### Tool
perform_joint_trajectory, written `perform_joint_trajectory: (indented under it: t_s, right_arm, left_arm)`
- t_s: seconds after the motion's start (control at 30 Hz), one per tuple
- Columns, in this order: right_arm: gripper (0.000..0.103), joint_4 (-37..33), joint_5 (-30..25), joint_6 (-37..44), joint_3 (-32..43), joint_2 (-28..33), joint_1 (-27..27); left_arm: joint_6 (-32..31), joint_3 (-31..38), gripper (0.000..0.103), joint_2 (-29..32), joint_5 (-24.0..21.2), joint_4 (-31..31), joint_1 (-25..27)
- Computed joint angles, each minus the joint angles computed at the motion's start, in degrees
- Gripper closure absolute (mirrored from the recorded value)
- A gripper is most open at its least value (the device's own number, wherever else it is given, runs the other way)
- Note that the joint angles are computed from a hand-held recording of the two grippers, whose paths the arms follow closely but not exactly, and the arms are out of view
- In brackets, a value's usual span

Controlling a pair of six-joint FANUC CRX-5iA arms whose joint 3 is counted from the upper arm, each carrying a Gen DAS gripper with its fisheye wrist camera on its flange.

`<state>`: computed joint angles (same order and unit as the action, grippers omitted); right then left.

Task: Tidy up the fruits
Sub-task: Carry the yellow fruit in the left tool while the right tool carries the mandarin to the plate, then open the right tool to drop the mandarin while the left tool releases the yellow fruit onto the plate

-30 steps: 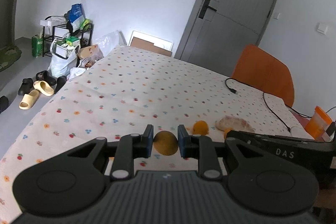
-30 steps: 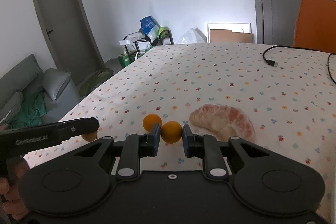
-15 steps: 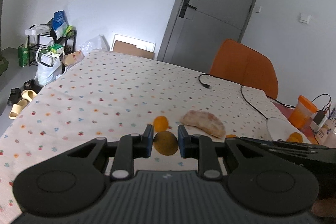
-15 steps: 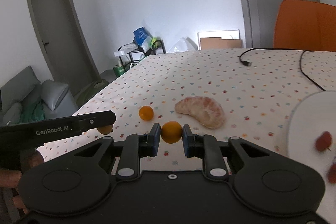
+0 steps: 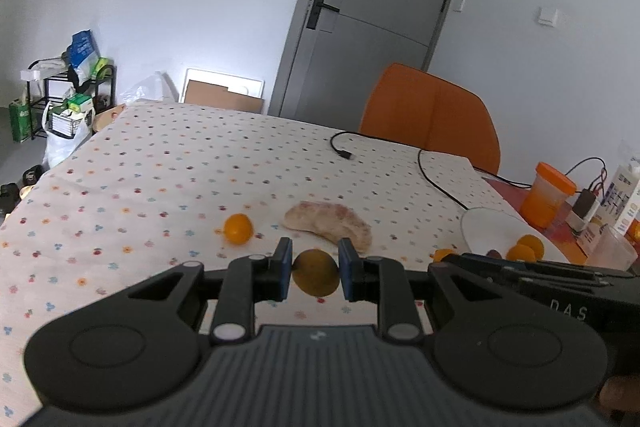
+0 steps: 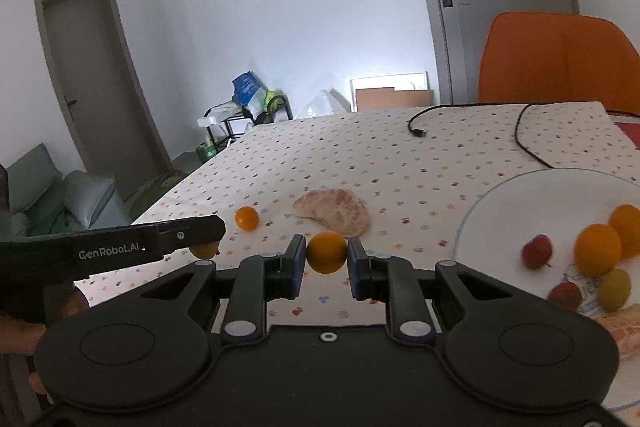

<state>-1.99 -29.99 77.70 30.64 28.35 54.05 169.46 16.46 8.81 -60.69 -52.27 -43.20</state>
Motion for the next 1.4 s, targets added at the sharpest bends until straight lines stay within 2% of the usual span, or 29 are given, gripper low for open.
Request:
perform_joint_trajectory:
  t_s: [0.4, 1.0, 1.13, 1.27, 1.33, 1.4]
  right_arm:
    - [0.082, 4.23, 4.65, -5.19, -7.04, -3.87, -1.23]
    - [0.082, 20.25, 12.68, -24.42, -19.42, -8.47, -4.42]
    - [0.082, 19.98, 12.96, -24.8, -19.76, -8.51, -5.04]
    - [0.082, 15.18, 12.37, -20.27, -18.7, -8.53, -5.08]
    - [0.076, 12.83, 13.25, -17.65, -18.9, -8.9, -5.09]
    - [0.076, 12.22, 13.2, -17.02, -19.22, -9.28, -5.18]
  left_arm:
    - [-3.28, 3.43, 0.08, 2.91, 1.34, 1.44, -0.26]
    - [-10.66, 10.56, 0.08, 9.0, 5.16, 5.73, 0.7]
    - [-12.05, 12.17, 0.08, 10.3, 5.3, 6.5, 0.75]
    - [-13.91, 14.24, 0.08, 11.76, 5.09, 7.17, 0.72]
    - [-14.79, 15.29, 0.08, 12.49, 5.27, 7.42, 0.67]
    - [-15.58, 16.14, 0.08, 13.12, 5.51, 7.76, 0.69]
